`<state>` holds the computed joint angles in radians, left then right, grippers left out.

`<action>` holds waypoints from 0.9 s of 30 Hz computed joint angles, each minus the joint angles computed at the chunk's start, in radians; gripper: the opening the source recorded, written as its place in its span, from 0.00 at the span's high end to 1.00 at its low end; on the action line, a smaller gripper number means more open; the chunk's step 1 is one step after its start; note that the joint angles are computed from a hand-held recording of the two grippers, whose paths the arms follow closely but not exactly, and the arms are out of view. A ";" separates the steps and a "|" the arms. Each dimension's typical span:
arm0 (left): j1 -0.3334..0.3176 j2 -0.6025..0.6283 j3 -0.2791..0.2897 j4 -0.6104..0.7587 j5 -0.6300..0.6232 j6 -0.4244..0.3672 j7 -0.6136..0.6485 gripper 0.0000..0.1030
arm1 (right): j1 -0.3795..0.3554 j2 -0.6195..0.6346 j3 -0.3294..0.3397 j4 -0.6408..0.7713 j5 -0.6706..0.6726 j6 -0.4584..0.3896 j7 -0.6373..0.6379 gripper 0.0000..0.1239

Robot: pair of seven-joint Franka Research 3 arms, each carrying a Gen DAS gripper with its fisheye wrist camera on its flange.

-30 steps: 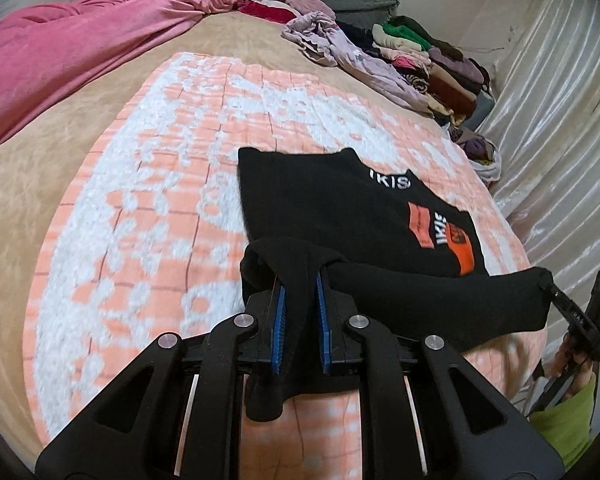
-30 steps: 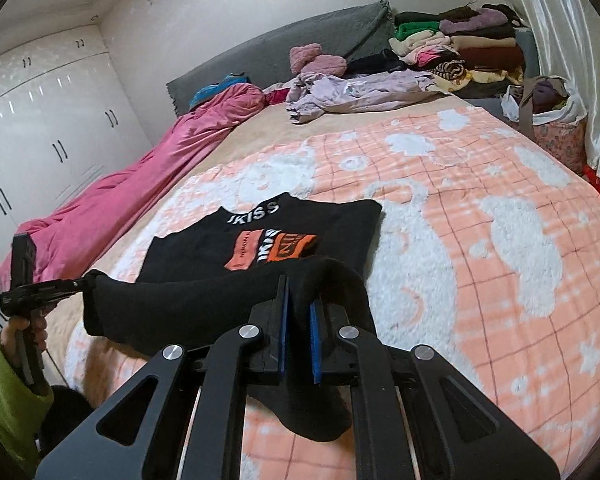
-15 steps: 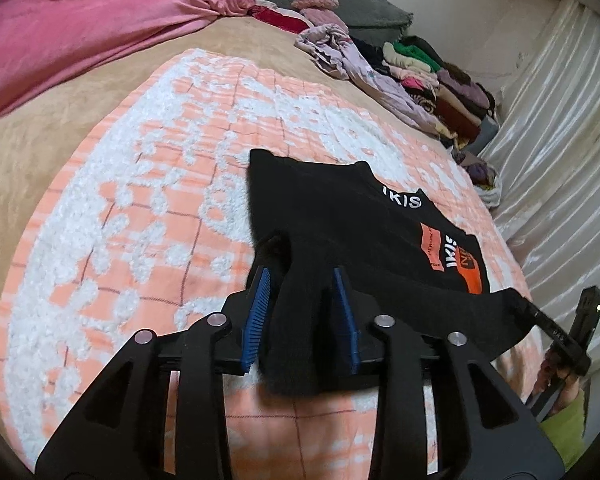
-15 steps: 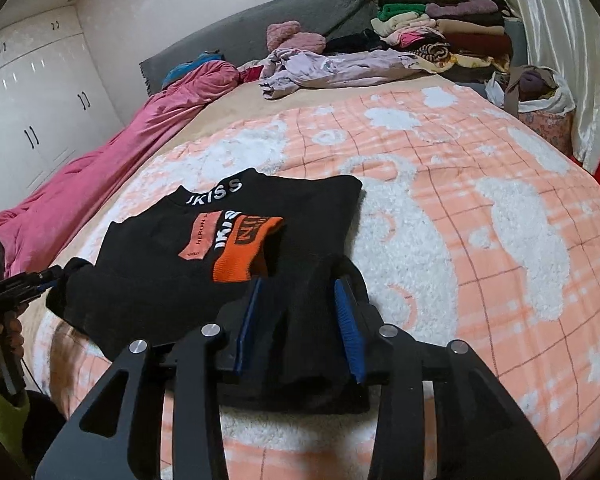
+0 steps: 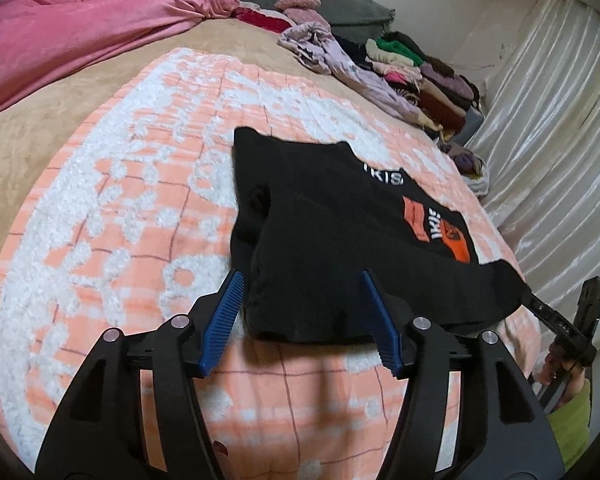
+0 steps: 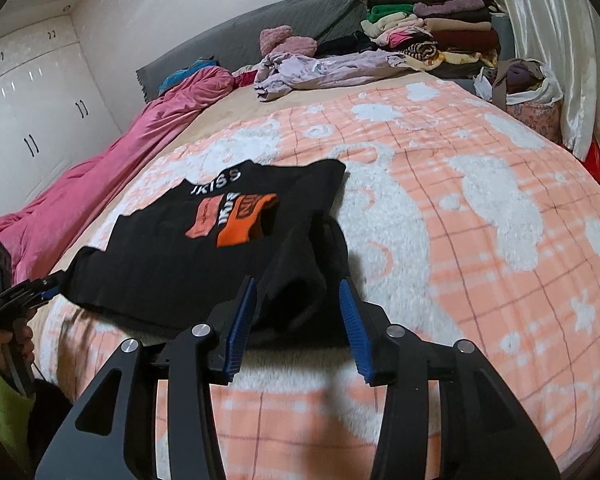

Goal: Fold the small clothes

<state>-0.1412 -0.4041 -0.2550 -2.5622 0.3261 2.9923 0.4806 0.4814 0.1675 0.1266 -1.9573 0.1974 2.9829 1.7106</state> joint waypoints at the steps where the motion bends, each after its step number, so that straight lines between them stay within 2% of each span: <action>1: 0.004 0.003 -0.006 0.003 0.006 -0.005 -0.001 0.50 | -0.002 -0.002 0.004 -0.005 0.006 0.001 -0.005 0.66; 3: 0.007 0.007 -0.012 0.010 0.014 -0.015 -0.002 0.52 | -0.004 0.000 0.011 -0.006 0.020 0.001 -0.017 0.66; 6: 0.033 0.003 -0.041 0.017 0.050 -0.033 -0.026 0.65 | -0.009 0.012 0.020 0.007 0.045 -0.003 -0.035 0.66; 9: 0.024 0.005 -0.031 0.016 0.057 -0.028 -0.029 0.67 | -0.017 0.024 0.038 0.026 0.086 -0.005 -0.077 0.66; 13: 0.004 0.019 -0.014 0.026 0.050 -0.035 -0.009 0.67 | -0.003 0.049 0.024 0.062 0.079 -0.020 -0.073 0.67; 14: 0.005 0.021 -0.017 0.030 0.054 -0.041 -0.008 0.69 | -0.002 0.059 0.022 0.076 0.077 -0.034 -0.070 0.75; 16: 0.009 0.029 -0.023 0.041 0.065 -0.051 -0.007 0.85 | 0.013 0.068 0.002 0.088 0.049 -0.043 -0.044 0.89; 17: 0.012 0.032 -0.027 0.047 0.073 -0.056 -0.006 0.89 | 0.008 0.072 0.008 0.093 0.056 -0.043 -0.048 0.94; 19: 0.017 0.038 -0.032 0.058 0.089 -0.063 -0.006 0.95 | -0.012 0.080 0.030 0.108 0.095 -0.047 -0.076 0.95; 24: -0.001 0.051 0.001 0.075 0.072 -0.024 0.020 0.95 | -0.020 0.100 0.040 0.164 0.122 -0.052 -0.120 0.95; 27: 0.018 0.044 0.006 0.082 0.066 -0.001 0.013 0.96 | -0.023 0.126 0.046 0.218 0.139 -0.050 -0.146 0.95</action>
